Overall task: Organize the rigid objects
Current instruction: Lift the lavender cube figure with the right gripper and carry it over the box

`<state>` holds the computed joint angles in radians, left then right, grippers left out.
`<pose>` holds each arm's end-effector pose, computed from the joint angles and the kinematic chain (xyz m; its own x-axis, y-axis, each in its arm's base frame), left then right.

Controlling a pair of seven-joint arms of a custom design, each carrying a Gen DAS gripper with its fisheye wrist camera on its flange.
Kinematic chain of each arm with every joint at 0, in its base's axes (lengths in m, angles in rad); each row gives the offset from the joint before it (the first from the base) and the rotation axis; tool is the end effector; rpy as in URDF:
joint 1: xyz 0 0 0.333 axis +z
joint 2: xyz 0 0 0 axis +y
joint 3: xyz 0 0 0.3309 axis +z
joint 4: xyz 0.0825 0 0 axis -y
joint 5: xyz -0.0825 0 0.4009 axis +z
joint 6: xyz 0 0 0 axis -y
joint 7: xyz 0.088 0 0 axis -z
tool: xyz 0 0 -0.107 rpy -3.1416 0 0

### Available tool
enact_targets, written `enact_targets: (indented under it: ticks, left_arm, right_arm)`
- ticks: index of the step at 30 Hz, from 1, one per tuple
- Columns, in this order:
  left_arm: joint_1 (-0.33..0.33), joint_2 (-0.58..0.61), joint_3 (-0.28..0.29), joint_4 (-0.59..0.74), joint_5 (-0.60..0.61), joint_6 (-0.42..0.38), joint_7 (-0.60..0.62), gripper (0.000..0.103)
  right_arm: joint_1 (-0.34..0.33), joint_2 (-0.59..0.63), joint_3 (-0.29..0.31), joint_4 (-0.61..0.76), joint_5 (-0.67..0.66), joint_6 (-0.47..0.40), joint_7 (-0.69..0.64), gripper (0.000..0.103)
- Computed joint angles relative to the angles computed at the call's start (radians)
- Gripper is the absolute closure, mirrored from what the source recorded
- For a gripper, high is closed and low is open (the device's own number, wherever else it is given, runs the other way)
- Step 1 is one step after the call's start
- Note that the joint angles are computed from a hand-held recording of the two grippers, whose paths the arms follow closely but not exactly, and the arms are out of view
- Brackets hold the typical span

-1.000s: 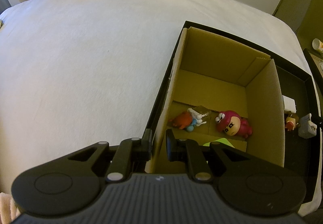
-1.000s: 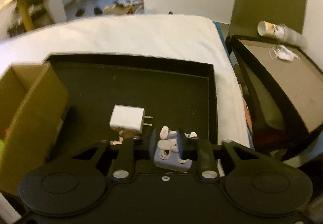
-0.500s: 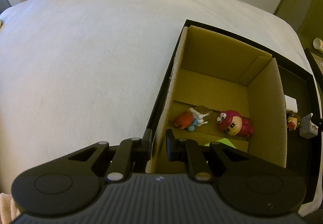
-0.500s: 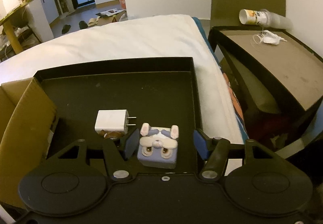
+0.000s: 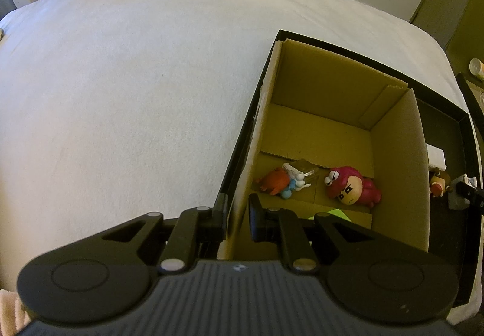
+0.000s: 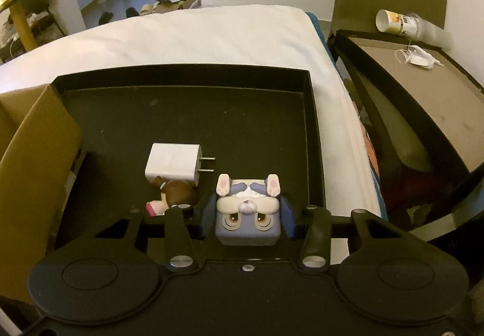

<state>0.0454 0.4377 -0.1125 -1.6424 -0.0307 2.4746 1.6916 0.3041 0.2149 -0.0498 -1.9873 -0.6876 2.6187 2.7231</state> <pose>0.7265 -0.0373 0.4110 -0.1524 -0.9879 0.0275 -0.9113 0.1297 -0.3908 0.6194 0.1775 0.4022 -0.3521 -0.9359 -0.0077 -0.7654 0.2927 -0.5732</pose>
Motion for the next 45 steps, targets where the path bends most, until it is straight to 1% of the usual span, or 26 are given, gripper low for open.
enact_targets:
  ticks: [2,5,8,17,25,30,38,45]
  left_arm:
    - [0.000,0.000,0.000,-0.001,0.001,0.000,0.000,0.090]
    - [0.001,0.000,0.000,0.000,0.001,-0.002,0.003,0.090]
    - [0.003,-0.001,-0.001,0.001,-0.005,-0.004,-0.002,0.090]
    - [0.007,-0.012,-0.003,-0.011,-0.012,0.004,0.015,0.091]
    - [0.010,-0.015,-0.006,-0.011,-0.020,-0.002,0.023,0.092]
    - [0.015,-0.018,-0.008,-0.012,-0.032,-0.006,0.037,0.092]
    - [0.017,-0.020,-0.008,-0.011,-0.041,-0.008,0.046,0.092]
    - [0.016,-0.016,-0.007,-0.006,-0.041,-0.010,0.045,0.092]
  right_arm:
    - [0.004,-0.010,-0.001,-0.005,-0.010,-0.002,0.011,0.060]
    - [-0.003,-0.031,0.001,-0.025,-0.002,0.038,0.045,0.060]
    - [0.003,-0.044,0.004,-0.024,-0.035,0.033,0.073,0.060]
    - [0.012,-0.061,0.027,-0.007,-0.074,0.062,0.078,0.060]
    - [0.030,-0.059,0.044,0.022,-0.060,0.063,0.072,0.060]
    - [0.041,-0.047,0.046,0.052,-0.021,0.067,0.080,0.060]
    - [0.065,-0.027,0.045,0.104,-0.012,0.068,0.047,0.060]
    - [0.083,0.004,0.042,0.159,0.000,0.078,-0.011,0.060]
